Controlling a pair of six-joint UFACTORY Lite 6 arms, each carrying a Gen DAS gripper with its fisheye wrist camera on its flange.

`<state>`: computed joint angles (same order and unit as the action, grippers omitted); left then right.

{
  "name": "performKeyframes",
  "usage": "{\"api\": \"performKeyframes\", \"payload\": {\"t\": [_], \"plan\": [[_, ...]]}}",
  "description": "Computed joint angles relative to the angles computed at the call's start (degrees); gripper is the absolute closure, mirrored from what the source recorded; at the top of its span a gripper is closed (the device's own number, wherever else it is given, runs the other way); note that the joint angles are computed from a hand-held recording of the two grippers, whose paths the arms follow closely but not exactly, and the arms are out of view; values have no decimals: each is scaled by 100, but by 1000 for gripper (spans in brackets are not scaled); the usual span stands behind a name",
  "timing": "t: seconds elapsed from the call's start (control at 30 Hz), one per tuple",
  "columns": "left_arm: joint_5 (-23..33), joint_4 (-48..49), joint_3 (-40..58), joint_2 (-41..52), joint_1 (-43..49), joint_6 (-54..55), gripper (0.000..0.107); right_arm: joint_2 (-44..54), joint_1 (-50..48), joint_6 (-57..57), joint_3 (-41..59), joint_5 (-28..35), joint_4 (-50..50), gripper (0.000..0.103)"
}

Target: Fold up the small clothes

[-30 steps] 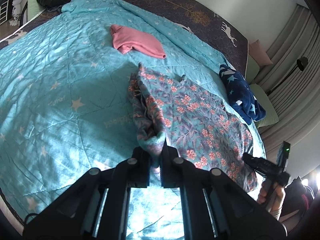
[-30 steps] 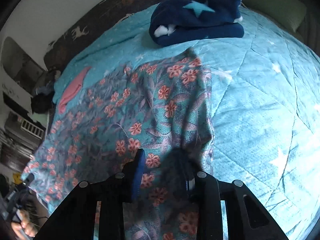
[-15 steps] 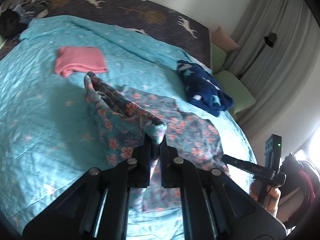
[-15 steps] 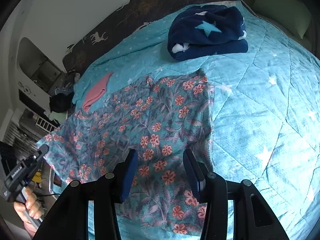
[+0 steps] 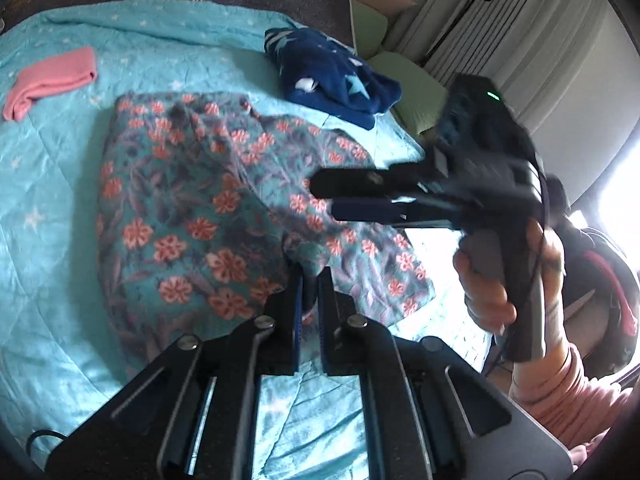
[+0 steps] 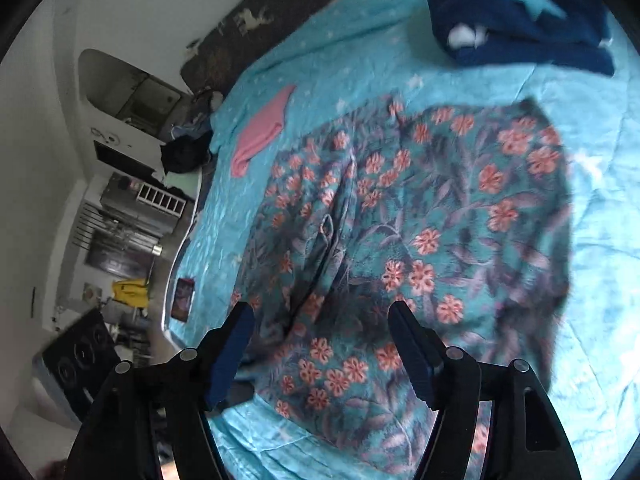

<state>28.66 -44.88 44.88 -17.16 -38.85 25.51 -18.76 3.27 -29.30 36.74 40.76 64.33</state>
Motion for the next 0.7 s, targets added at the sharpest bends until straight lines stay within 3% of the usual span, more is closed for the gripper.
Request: {"api": "performKeyframes", "payload": {"t": [0.1,0.23,0.4,0.53,0.67,0.7], "plan": [[65,53,-18,-132,48,-63,99,945,-28,-657,387,280,703,31],[120,258,38,-248,-7,-221,99,2036,159,-821,1216,321,926,31],[265,-287,69,-245,-41,369,99,3649,551,102,3124,154,89,31],[-30,306,95,-278,-342,-87,99,4759,686,904,4628,196,-552,32],[-40,664,-98,-527,-72,-251,99,5112,783,1364,5309,281,-1070,33],[-63,950,-210,-672,-44,-411,93,5159,779,1368,5377,300,-1122,33]]}}
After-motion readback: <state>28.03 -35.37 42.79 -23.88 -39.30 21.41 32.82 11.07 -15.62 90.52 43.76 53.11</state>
